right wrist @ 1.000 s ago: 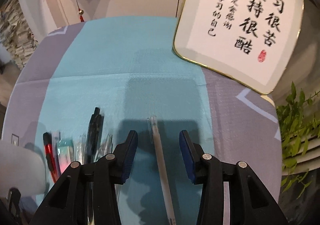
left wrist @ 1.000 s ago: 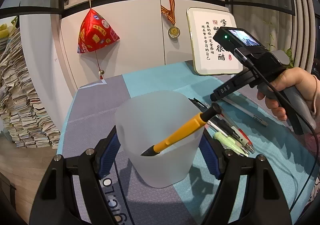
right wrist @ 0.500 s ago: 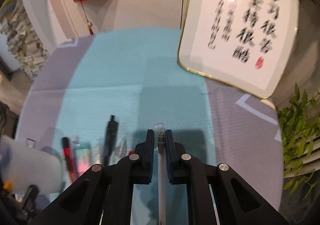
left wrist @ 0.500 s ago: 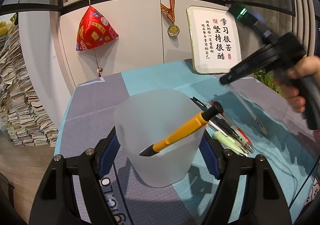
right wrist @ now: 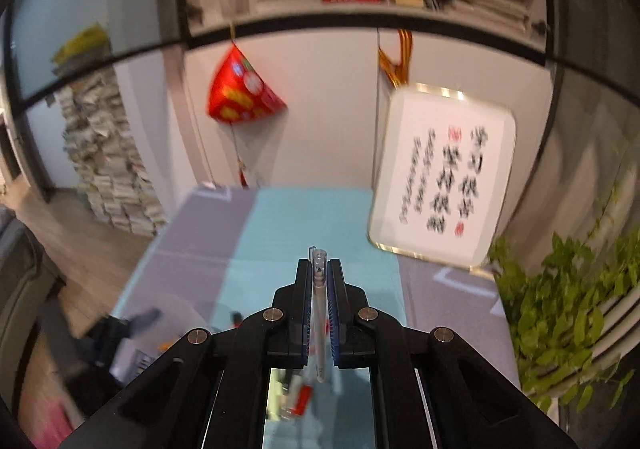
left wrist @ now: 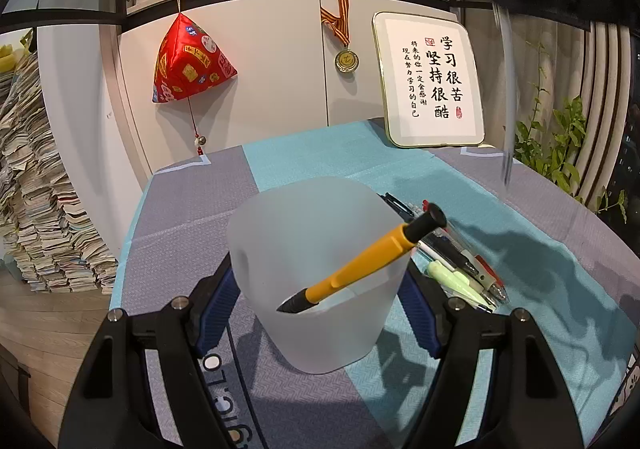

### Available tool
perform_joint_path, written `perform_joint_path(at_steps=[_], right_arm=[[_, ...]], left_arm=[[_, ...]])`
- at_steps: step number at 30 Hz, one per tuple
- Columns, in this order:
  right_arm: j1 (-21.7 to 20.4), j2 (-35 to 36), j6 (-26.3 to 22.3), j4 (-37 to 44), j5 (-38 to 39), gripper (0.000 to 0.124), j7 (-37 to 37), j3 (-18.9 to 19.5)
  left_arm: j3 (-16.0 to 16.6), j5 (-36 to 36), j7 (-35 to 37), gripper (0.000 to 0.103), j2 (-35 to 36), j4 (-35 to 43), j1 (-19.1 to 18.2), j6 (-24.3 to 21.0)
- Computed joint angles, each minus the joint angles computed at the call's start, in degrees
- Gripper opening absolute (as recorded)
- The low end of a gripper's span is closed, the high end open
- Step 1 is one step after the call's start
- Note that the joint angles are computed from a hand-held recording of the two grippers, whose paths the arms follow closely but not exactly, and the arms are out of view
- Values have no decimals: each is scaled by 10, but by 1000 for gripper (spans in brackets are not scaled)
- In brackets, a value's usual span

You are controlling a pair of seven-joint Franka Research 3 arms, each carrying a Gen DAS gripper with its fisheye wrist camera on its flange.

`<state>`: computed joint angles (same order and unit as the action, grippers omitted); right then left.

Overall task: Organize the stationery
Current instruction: 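Lift the white pen with the right tool and lower it into the cup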

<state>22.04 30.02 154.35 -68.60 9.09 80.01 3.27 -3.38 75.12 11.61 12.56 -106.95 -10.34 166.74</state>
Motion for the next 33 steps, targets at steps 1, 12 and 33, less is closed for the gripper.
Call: perform_joint_path(at_steps=[1, 12, 33], right_arm=[[-2, -4, 6, -3, 5, 8, -5, 5], [-6, 9, -7, 54, 119, 8, -145, 80], [33, 106, -118, 168, 100, 8, -131, 56]], left_arm=[[0, 0, 0, 73, 0, 0, 0, 0], [1, -3, -1, 73, 0, -1, 0, 5], [1, -4, -1, 73, 1, 0, -1, 4]])
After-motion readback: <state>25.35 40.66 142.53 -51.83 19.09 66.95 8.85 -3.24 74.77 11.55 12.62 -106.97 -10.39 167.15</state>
